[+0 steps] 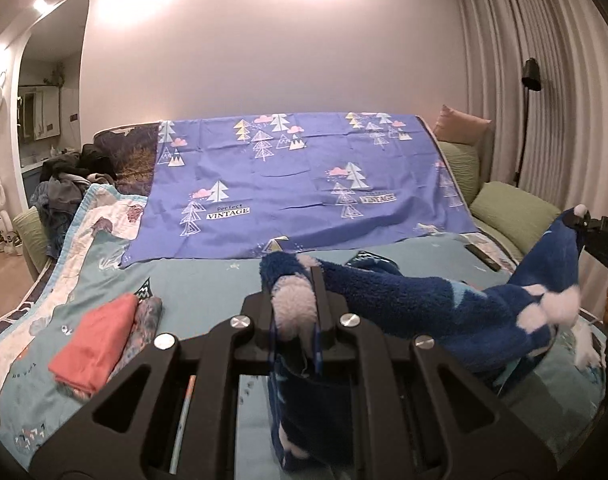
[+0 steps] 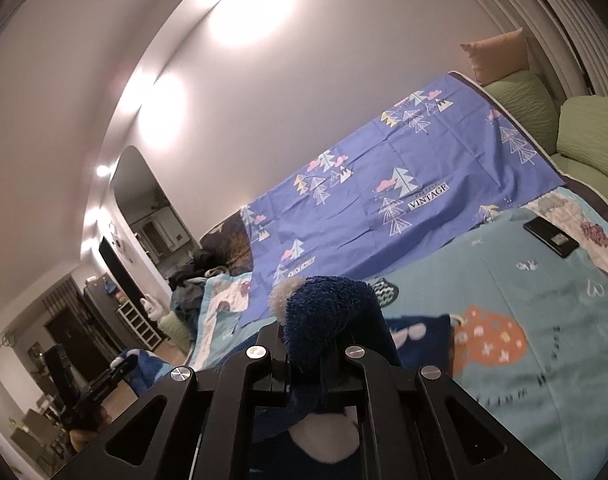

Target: Fold small clothes

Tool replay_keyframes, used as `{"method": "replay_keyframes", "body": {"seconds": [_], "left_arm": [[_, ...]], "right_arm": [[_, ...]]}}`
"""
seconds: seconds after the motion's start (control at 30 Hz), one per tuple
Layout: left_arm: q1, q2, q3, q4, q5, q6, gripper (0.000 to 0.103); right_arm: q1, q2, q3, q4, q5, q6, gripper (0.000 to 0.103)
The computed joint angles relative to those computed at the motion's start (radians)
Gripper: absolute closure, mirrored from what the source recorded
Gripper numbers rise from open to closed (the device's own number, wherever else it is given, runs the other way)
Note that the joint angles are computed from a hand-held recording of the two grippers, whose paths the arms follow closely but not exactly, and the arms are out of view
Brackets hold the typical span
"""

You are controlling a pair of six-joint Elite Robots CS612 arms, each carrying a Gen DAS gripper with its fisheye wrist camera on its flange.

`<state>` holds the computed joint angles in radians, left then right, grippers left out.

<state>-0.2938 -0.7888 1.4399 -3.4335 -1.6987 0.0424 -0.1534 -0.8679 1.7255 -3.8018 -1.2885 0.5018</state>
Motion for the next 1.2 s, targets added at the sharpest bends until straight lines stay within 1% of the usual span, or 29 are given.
{"method": "replay_keyframes", "body": {"seconds": [0.13, 0.27, 0.43, 0.5, 0.53, 0.6, 0.63, 0.67, 0.7, 0.73, 0.8, 0.9, 0.93, 0.97, 1.0, 1.03, 1.07, 1.1, 1.13, 1.2], "left_arm": [[-0.005, 0.059, -0.11, 0.072, 0.037, -0.005, 0.089], [-0.008, 0.135, -0.246, 0.179, 0.071, -0.025, 0.089], [-0.015, 0.245, -0.418, 0.345, 0.111, -0.045, 0.089], [-0.019, 0.293, -0.489, 0.428, 0.134, -0.048, 0.088], [-0.021, 0.316, -0.525, 0.477, 0.139, -0.046, 0.088], [-0.022, 0.361, -0.601, 0.609, 0.148, -0.049, 0.088], [-0.02, 0.378, -0.633, 0.673, 0.139, -0.05, 0.088], [-0.017, 0.393, -0.662, 0.736, 0.12, -0.054, 0.088], [-0.014, 0.399, -0.674, 0.759, 0.102, -0.06, 0.088], [-0.012, 0.4, -0.677, 0.761, 0.085, -0.065, 0.087], [-0.013, 0.392, -0.663, 0.75, 0.083, -0.058, 0.088], [-0.018, 0.378, -0.638, 0.734, 0.106, -0.045, 0.086], [-0.018, 0.378, -0.639, 0.726, 0.107, -0.045, 0.085], [-0.017, 0.373, -0.63, 0.708, 0.104, -0.048, 0.081], [-0.015, 0.363, -0.616, 0.681, 0.1, -0.056, 0.072], [-0.011, 0.358, -0.609, 0.659, 0.093, -0.062, 0.067], [-0.006, 0.341, -0.582, 0.612, 0.067, -0.072, 0.059], [-0.002, 0.329, -0.562, 0.584, 0.048, -0.074, 0.055], [0.002, 0.315, -0.539, 0.553, 0.029, -0.073, 0.055], [0.005, 0.276, -0.475, 0.49, 0.018, -0.061, 0.054]], "right_arm": [[-0.009, 0.045, -0.094, 0.074, 0.002, 0.0, 0.095], [-0.016, 0.102, -0.205, 0.175, -0.002, -0.001, 0.095], [-0.026, 0.201, -0.363, 0.347, -0.001, 0.001, 0.095], [-0.03, 0.248, -0.433, 0.445, -0.006, 0.004, 0.095], [-0.031, 0.263, -0.454, 0.482, -0.011, -0.001, 0.095], [-0.033, 0.296, -0.504, 0.594, -0.041, 0.002, 0.095], [-0.035, 0.309, -0.526, 0.656, -0.042, 0.013, 0.094], [-0.04, 0.322, -0.544, 0.709, -0.024, 0.032, 0.094], [-0.046, 0.335, -0.554, 0.734, 0.004, 0.055, 0.094], [-0.05, 0.343, -0.554, 0.725, 0.021, 0.069, 0.094], [-0.055, 0.347, -0.554, 0.707, 0.037, 0.079, 0.094], [-0.053, 0.339, -0.55, 0.717, 0.021, 0.059, 0.09], [-0.052, 0.335, -0.548, 0.718, 0.015, 0.055, 0.087], [-0.05, 0.326, -0.536, 0.712, 0.007, 0.051, 0.083], [-0.049, 0.312, -0.518, 0.701, 0.001, 0.047, 0.079], [-0.048, 0.294, -0.492, 0.679, -0.004, 0.043, 0.064], [-0.047, 0.279, -0.47, 0.651, -0.008, 0.044, 0.048], [-0.045, 0.258, -0.432, 0.591, -0.014, 0.041, 0.045], [-0.042, 0.245, -0.412, 0.565, -0.016, 0.03, 0.044], [-0.035, 0.207, -0.364, 0.536, -0.009, -0.03, 0.044]]}}
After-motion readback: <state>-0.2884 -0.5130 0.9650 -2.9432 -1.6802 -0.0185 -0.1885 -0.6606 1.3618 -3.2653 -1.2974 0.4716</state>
